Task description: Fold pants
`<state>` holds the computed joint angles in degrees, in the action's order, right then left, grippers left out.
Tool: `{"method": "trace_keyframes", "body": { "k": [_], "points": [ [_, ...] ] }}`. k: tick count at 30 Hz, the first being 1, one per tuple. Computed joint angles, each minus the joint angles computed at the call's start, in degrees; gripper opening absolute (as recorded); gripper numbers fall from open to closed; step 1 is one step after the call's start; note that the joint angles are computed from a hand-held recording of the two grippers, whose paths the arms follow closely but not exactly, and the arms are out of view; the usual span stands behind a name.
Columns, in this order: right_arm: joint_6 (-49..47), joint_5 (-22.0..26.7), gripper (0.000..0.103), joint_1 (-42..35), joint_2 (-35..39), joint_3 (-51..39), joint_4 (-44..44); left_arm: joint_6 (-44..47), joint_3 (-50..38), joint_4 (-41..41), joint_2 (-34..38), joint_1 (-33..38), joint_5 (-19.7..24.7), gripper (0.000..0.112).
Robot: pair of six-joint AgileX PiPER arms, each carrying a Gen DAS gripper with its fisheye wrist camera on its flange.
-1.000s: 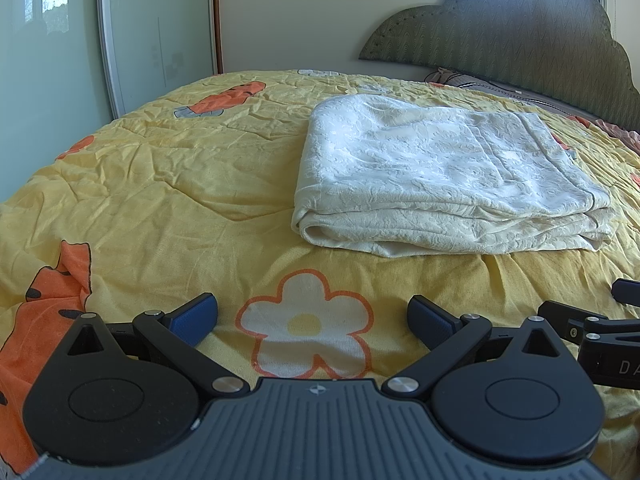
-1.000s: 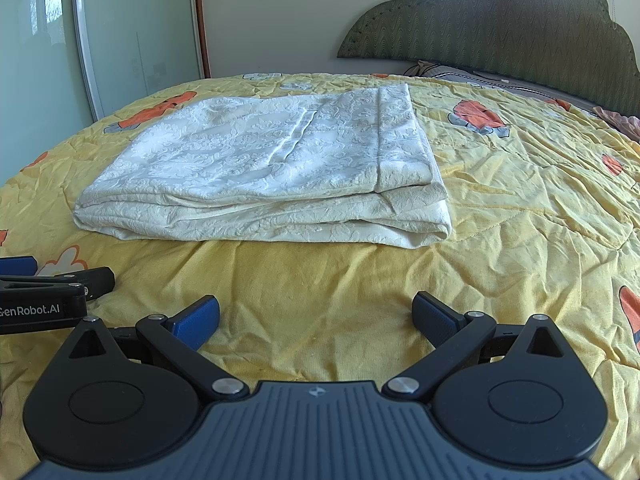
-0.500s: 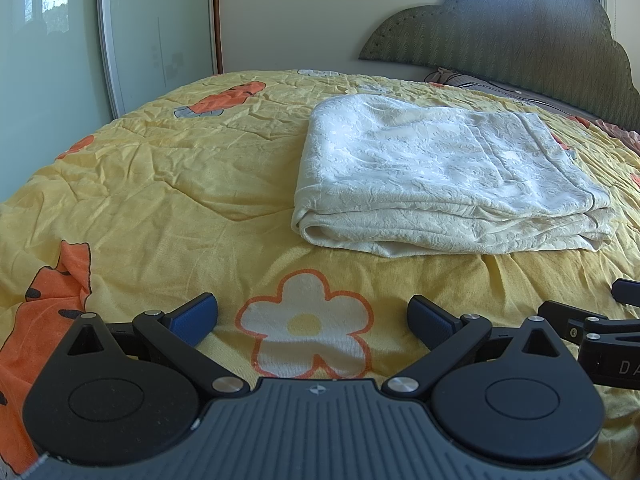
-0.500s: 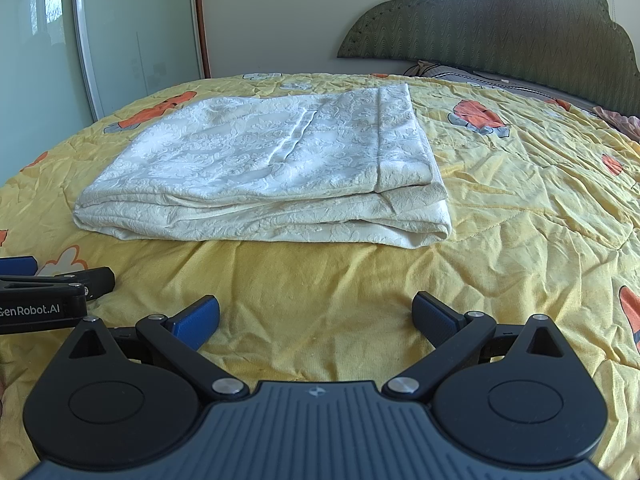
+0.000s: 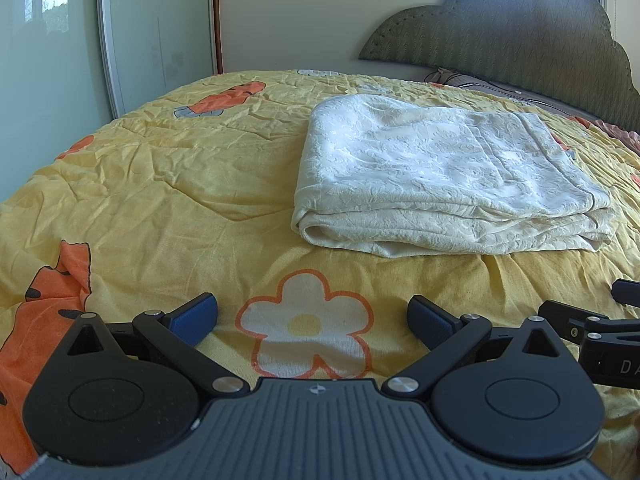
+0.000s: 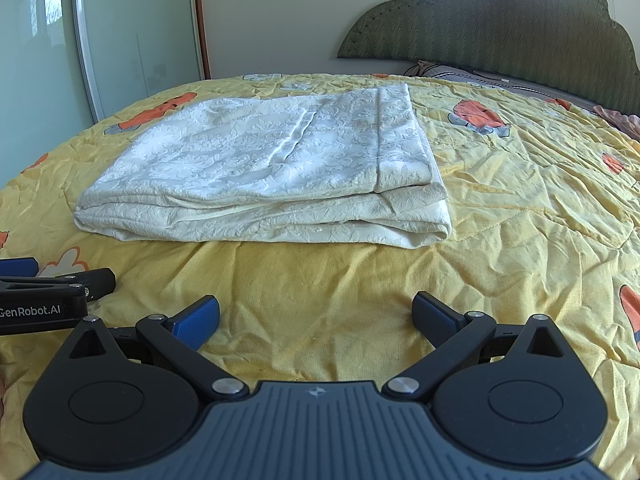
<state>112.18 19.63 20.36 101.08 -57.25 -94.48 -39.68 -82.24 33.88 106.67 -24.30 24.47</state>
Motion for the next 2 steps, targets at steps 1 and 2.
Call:
{"method": "trace_keyframes", "body": {
  "k": [1, 2],
  "points": [
    [0.0, 0.0, 0.103, 0.0, 0.0, 0.0, 0.0, 0.0, 0.0, 0.0, 0.0, 0.0, 0.0, 0.103],
    [0.0, 0.0, 0.103, 0.0, 0.0, 0.0, 0.0, 0.0, 0.0, 0.0, 0.0, 0.0, 0.0, 0.103]
  ]
}}
